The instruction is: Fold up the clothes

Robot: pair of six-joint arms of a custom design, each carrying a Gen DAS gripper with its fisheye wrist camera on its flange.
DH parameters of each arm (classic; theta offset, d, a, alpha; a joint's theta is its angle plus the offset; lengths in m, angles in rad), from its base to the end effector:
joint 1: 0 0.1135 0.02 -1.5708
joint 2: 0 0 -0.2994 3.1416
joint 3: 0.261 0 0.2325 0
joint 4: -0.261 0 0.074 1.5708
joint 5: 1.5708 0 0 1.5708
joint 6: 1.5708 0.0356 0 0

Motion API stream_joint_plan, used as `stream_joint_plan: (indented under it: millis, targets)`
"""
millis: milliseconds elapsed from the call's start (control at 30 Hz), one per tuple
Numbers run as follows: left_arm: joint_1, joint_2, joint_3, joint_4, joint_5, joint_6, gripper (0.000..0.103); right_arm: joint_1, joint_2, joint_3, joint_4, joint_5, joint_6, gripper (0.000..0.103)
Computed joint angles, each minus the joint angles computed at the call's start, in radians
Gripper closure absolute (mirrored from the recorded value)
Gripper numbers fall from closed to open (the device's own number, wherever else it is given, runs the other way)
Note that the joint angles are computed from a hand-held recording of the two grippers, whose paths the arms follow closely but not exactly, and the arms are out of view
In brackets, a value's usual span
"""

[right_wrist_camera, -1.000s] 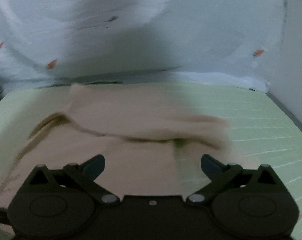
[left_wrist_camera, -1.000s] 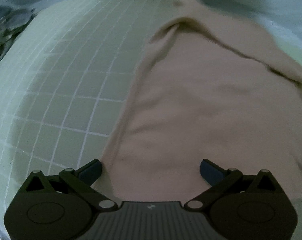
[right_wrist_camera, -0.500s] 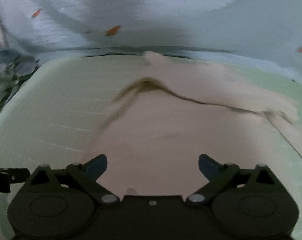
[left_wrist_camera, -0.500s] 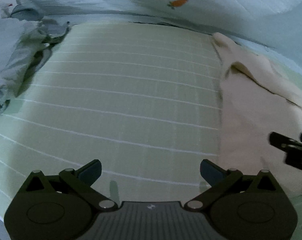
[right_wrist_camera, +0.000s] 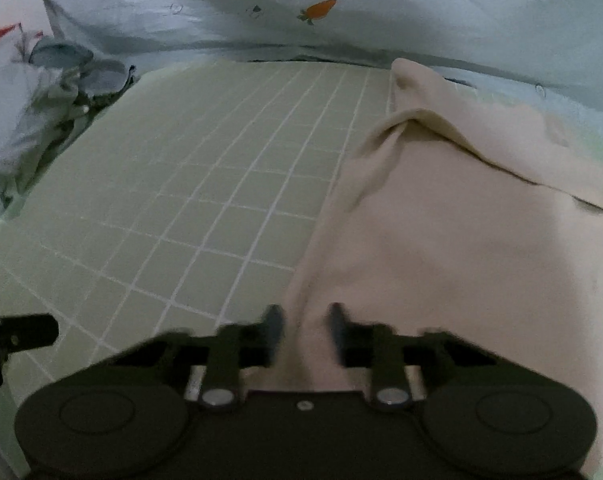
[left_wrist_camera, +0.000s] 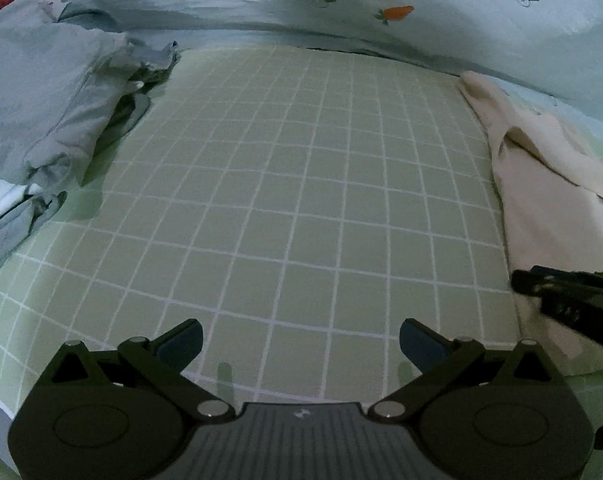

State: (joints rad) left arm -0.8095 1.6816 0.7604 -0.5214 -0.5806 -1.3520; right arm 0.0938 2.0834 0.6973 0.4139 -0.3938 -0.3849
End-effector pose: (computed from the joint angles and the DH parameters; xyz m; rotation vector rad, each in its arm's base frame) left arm 0.1866 -0.1675 0.1656 -0.7339 2.4557 0.2152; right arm 0.3246 0.0443 0.0763 -0.7336 2.3647 0.3771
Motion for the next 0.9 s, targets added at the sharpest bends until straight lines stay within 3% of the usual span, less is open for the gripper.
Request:
stream_joint_plan:
  millis: [233,400,667,900]
  targets:
    - [0.013,0.044,0.060,0.025,-0.007,0.045,0.000,-0.126,-0.032,0.043,-0.129,-0.228,-0.020,0.101]
    - [0.022,0.133,0.196,0.044,-0.007,0.128,0.000,-0.240,-0.064,0.112,-0.247,-0.336,-0.074,0.101]
    - [-0.044,0.368,0.561,-0.034,0.006,0.289,0.000,-0.412,-0.003,0.311,-0.465,-0.325,-0.145,0.101]
    - [-0.092,0.556,0.832,-0.127,0.071,0.348,0.000,-0.472,0.092,0.396,-0.557,-0.262,-0.316,0.101]
